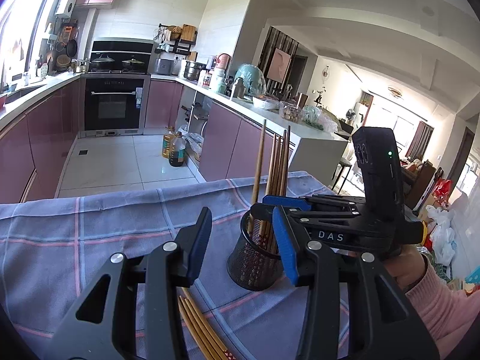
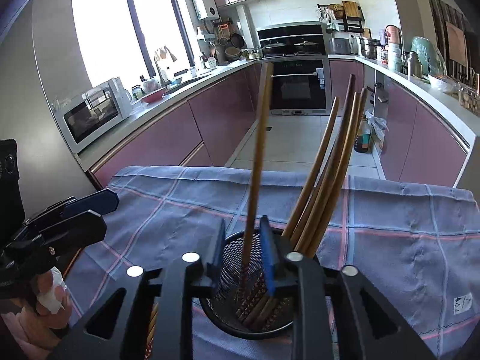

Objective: Organize utensils
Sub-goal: 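Withdraw both open tools from the cup back to the chopstick pile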

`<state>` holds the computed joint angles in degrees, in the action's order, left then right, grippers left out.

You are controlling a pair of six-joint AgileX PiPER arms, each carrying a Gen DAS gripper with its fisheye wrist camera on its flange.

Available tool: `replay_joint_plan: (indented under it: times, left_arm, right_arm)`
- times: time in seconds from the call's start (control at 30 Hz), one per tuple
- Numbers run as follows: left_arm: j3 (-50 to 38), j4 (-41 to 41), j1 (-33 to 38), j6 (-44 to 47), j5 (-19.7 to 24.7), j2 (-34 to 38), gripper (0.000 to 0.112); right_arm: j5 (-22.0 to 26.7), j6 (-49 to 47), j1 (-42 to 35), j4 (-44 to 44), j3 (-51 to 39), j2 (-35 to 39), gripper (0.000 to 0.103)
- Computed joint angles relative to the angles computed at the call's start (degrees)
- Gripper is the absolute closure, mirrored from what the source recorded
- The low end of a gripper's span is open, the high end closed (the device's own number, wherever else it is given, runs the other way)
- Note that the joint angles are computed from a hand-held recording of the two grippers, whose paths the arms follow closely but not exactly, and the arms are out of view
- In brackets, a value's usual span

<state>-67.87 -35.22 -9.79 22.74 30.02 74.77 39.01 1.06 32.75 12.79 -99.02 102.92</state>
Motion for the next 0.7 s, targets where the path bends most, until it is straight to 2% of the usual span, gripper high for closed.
replay_joint_plan:
  times: [0.1,0.23,0.37,0.5,0.6,0.7]
  left_arm:
    - [0.81,-0.39,0.4,0.38,0.23,0.0,0.07]
    - [1.55,0.25,0.64,-0.42,0.81,0.17,0.07]
    - [3.69,0.84,1.55,-0.33,1.69,-0.12,0.07]
    - [6.66,3.27,2.07,-1.14,2.39,-0.42,0.07]
    - [9.81,4.53,2.63,-1.68,2.72,-1.07,0.07]
    - [12.94,5.3,3.33,-1.97,2.99,-1.94,0.07]
  right_arm:
    - [-1.63,3.21,1.04,-4.44,1.74,-1.45,0.062]
    - [-4.25,2.61,1.59,-4.92,5.72,-4.44,0.062]
    - [-8.25,-4.23,2.07,0.76,12.34,-9.47,0.06]
    - [-9.03,-12.5,3.19,7.92,17.54,-13.29,0.06]
    - [-9.14,-15.31,5.28,10.99,20.07,-13.78,0.06]
    - [-9.09,-13.83,7.21,9.93,21.35,-12.57,0.06]
